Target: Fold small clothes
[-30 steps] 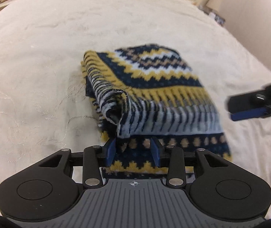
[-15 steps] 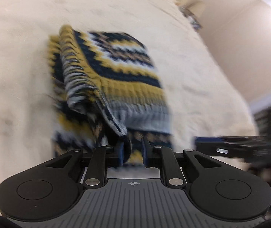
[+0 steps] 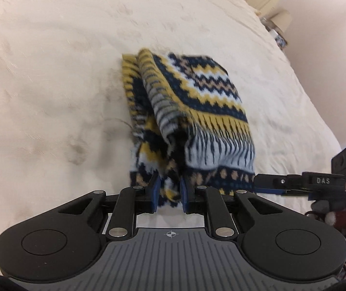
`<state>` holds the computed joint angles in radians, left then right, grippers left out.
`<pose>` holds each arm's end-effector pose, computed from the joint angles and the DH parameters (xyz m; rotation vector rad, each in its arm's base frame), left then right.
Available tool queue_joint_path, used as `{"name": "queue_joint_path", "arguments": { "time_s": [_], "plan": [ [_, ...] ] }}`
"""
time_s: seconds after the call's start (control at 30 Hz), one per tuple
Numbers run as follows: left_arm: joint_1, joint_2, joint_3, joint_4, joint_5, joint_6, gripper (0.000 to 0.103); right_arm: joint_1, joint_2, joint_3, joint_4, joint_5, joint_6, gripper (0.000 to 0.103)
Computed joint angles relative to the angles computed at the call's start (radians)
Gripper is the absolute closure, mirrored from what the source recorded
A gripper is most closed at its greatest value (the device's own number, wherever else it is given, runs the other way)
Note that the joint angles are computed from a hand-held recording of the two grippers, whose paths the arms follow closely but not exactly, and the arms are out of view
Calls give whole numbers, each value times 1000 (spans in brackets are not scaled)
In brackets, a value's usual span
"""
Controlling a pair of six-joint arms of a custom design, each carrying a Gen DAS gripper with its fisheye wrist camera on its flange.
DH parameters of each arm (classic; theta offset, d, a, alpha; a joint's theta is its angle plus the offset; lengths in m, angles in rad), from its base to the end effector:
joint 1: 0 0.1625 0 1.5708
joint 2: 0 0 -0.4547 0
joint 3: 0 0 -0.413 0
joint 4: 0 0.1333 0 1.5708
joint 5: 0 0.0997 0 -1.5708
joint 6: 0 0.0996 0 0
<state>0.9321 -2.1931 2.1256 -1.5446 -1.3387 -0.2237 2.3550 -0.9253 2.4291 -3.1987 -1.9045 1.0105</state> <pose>-0.0240 -0.2943 0.4671 0.5990 2.8798 -0.1985 0.3621 -0.2204 0.0326 -0.3683 -2.9645 0.5090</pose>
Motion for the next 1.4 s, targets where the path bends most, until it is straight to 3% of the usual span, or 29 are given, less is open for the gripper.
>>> {"name": "queue_joint_path", "arguments": {
  "time_s": [0.07,0.1,0.2,0.3,0.43,0.5,0.53,0.57,0.63,0.7,0.87,0.93,1.0,1.13,1.27,1.4],
  "plan": [
    [-42,-14,-8,-14,34,-29,86,-24,-6,0,45,24,7,63],
    [-79,-19,-7,-21,63,-56,85,-26,-14,-13,107,24,-9,85],
    [-188,-12,15,-49,148,-87,79,-27,-44,-22,188,39,-55,84],
    [-241,35,59,-120,184,-75,74,-32,-67,-9,206,31,-43,84],
    [-260,91,130,-209,215,7,74,-31,-82,-7,212,19,-40,81],
    [-279,108,166,-128,324,54,74,-31,-91,-14,236,10,-60,79],
    [-254,125,177,-92,357,80,74,-32,-99,-17,252,5,-68,71],
    [-211,133,179,-98,352,104,73,-29,-107,-23,275,-9,-71,54],
    [-144,126,168,-159,306,147,73,-19,-119,-34,296,-43,-100,37],
    [-115,144,140,-159,281,160,73,-8,-122,-49,298,-75,-152,30],
    [-92,195,119,-169,274,220,73,-47,-91,-67,215,-128,-280,30],
    [-83,212,108,-169,266,224,72,-65,-49,-107,203,-140,-293,28],
    [-74,226,94,-165,257,228,72,-100,-14,-142,228,-109,-313,20],
    [-46,259,80,-186,238,245,71,-168,56,-180,396,8,-334,11],
    [-47,248,66,-187,219,196,72,-123,65,-147,352,7,-350,10],
    [-103,129,86,-188,231,28,72,-98,19,-95,278,-8,-338,11]
  ]
}}
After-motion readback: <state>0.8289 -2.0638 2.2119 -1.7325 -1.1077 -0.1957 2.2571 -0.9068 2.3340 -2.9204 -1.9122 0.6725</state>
